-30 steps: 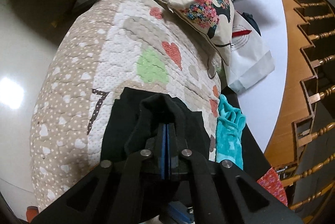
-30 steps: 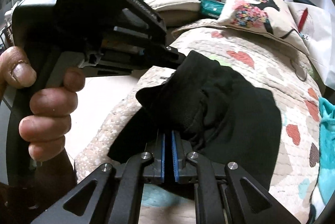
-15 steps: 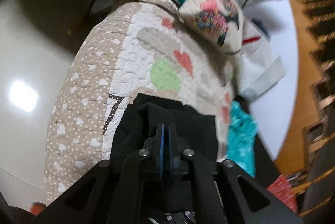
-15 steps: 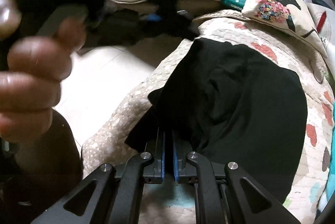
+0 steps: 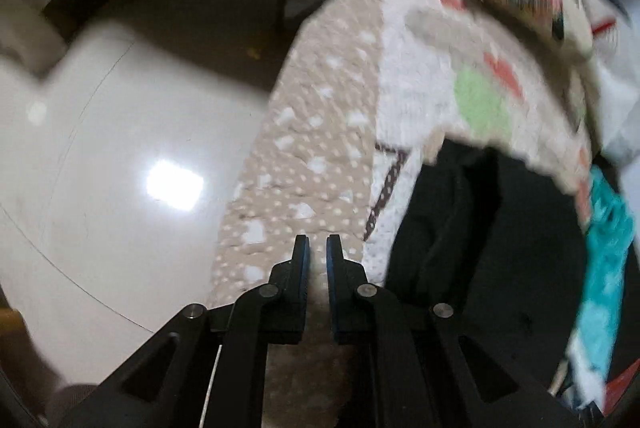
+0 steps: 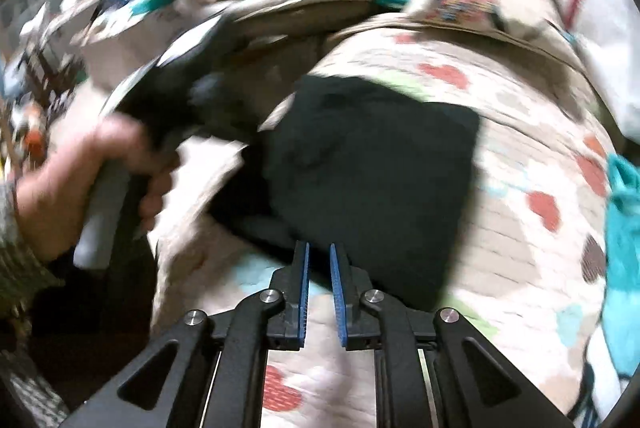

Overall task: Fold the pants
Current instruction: 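Lower the folded pants onto the bed and open both grippers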

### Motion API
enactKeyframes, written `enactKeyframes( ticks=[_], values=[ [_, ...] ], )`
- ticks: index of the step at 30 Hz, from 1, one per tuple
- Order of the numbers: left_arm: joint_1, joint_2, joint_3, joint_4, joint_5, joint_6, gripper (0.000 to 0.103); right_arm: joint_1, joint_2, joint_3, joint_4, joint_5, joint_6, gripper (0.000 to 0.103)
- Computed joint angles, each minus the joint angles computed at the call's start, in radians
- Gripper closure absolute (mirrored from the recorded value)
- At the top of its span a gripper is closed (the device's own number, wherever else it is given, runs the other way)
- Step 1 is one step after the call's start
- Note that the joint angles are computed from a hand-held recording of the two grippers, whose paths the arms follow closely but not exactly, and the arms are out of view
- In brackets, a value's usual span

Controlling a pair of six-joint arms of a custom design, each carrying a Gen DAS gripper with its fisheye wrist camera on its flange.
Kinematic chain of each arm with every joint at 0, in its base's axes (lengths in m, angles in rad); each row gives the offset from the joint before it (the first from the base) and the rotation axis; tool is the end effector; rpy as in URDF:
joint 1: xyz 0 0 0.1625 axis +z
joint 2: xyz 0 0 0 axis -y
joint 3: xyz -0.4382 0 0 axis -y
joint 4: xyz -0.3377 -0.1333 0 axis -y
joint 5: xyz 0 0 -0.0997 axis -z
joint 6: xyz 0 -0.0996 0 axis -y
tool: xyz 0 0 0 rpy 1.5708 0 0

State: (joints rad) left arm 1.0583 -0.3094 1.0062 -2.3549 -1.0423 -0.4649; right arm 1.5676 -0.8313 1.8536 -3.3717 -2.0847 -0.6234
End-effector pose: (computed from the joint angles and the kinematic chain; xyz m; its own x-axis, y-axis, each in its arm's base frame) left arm -0.2241 -0.7726 0.0022 -0.9110 -0.0450 -0.4099 0.0896 0.9487 -0.3031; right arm 0.0824 -0.6035 0.2064 -0.7075 -0.1331 0.6941 -0.5059 0.7811 -0.3659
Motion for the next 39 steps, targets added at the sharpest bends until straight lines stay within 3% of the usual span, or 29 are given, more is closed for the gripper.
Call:
enactKeyframes(
  ticks=[1, 3, 5, 6, 9, 11, 14, 15, 17, 18, 23, 31, 33, 35, 39],
  values=[
    [-0.003, -0.021, 0.032, -0.043, -0.009, -0.002, 0.096, -0.008, -0.020, -0.009, 0.005, 0.011, 0.037, 0.084],
    [-0.022, -0.047, 0.075, -0.129, -0.007, 0.032, 0.096, -0.023, -0.043, -0.030, 0.018, 0.040, 0.093, 0.064],
    [-0.050, -0.044, 0.073, -0.188, -0.001, 0.101, 0.096, -0.030, -0.048, -0.056, 0.019, 0.051, 0.133, 0.056],
    [-0.062, -0.030, 0.044, -0.190, -0.010, 0.138, 0.094, -0.036, -0.048, -0.070, 0.021, 0.057, 0.154, 0.056],
    [-0.077, 0.042, -0.090, -0.126, -0.083, 0.197, 0.075, -0.053, -0.044, -0.090, 0.024, 0.094, 0.200, 0.056],
    [-0.069, 0.104, -0.197, -0.067, -0.127, 0.192, 0.072, -0.074, -0.043, -0.095, 0.040, 0.125, 0.252, 0.056],
    [-0.072, 0.203, -0.374, 0.101, -0.023, 0.150, 0.072, -0.103, -0.044, -0.092, 0.074, 0.139, 0.315, 0.056],
    [-0.074, 0.223, -0.406, 0.149, 0.031, 0.135, 0.067, -0.111, -0.045, -0.089, 0.079, 0.138, 0.323, 0.056],
    [-0.075, 0.219, -0.387, 0.148, 0.086, 0.154, 0.042, -0.126, -0.046, -0.084, 0.079, 0.139, 0.335, 0.056],
    [-0.077, 0.207, -0.352, 0.118, 0.112, 0.169, 0.040, -0.132, -0.048, -0.084, 0.081, 0.143, 0.342, 0.056],
    [-0.063, 0.158, -0.261, 0.037, 0.059, 0.169, 0.037, -0.159, -0.052, -0.086, 0.085, 0.174, 0.389, 0.054],
    [-0.016, 0.070, -0.138, -0.046, -0.130, 0.007, 0.037, -0.158, -0.060, -0.057, 0.044, 0.161, 0.389, 0.053],
    [-0.012, 0.052, -0.111, -0.058, -0.137, -0.023, 0.036, -0.157, -0.061, -0.051, 0.035, 0.159, 0.386, 0.052],
    [-0.017, 0.041, -0.102, -0.030, -0.082, -0.068, 0.036, -0.154, -0.060, -0.041, 0.019, 0.152, 0.379, 0.052],
    [-0.006, -0.010, -0.020, -0.078, -0.077, -0.137, 0.037, -0.151, -0.063, -0.022, -0.008, 0.144, 0.372, 0.050]
  ],
)
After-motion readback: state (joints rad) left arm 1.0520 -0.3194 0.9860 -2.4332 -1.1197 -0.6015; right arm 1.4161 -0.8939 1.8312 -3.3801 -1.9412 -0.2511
